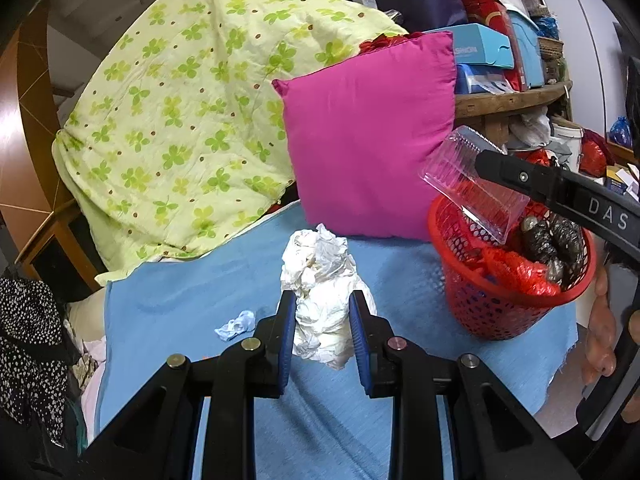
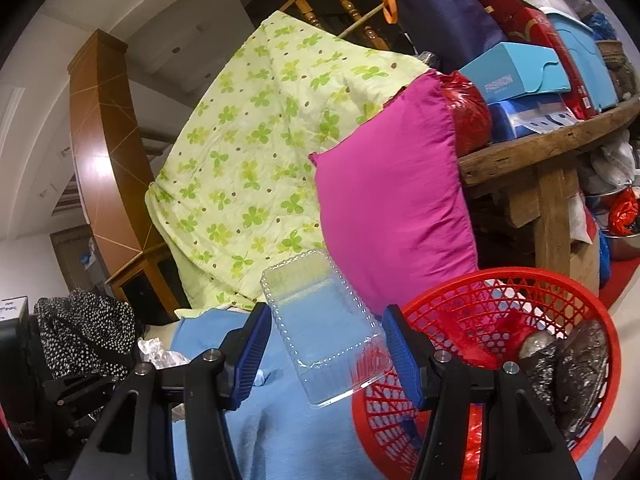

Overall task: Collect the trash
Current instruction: 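Carry the tissue in the left gripper while right carries the container to the basket, then open both grippers over the red basket to drop tissue and container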

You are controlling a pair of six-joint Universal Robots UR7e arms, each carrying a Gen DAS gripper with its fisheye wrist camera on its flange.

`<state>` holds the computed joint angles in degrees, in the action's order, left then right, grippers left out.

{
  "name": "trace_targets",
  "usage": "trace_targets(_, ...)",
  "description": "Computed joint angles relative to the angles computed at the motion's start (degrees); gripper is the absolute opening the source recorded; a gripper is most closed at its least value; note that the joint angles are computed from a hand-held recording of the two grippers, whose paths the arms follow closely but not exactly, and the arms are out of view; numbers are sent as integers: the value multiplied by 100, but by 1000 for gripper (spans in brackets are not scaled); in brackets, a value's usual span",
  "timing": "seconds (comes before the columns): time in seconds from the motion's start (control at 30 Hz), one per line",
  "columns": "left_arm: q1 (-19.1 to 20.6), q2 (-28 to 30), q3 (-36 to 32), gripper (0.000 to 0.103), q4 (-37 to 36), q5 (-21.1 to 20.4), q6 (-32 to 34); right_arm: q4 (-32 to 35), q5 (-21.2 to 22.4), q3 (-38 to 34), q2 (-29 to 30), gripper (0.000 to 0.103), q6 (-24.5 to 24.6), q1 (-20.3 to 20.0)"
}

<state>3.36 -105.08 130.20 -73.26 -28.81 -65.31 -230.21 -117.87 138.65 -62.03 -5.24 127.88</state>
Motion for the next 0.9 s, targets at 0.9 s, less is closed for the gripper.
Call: trace_targets(0.9, 435, 1346, -24, 28, -4670, -367, 3054, -669, 308, 786, -1020, 61, 1007, -973)
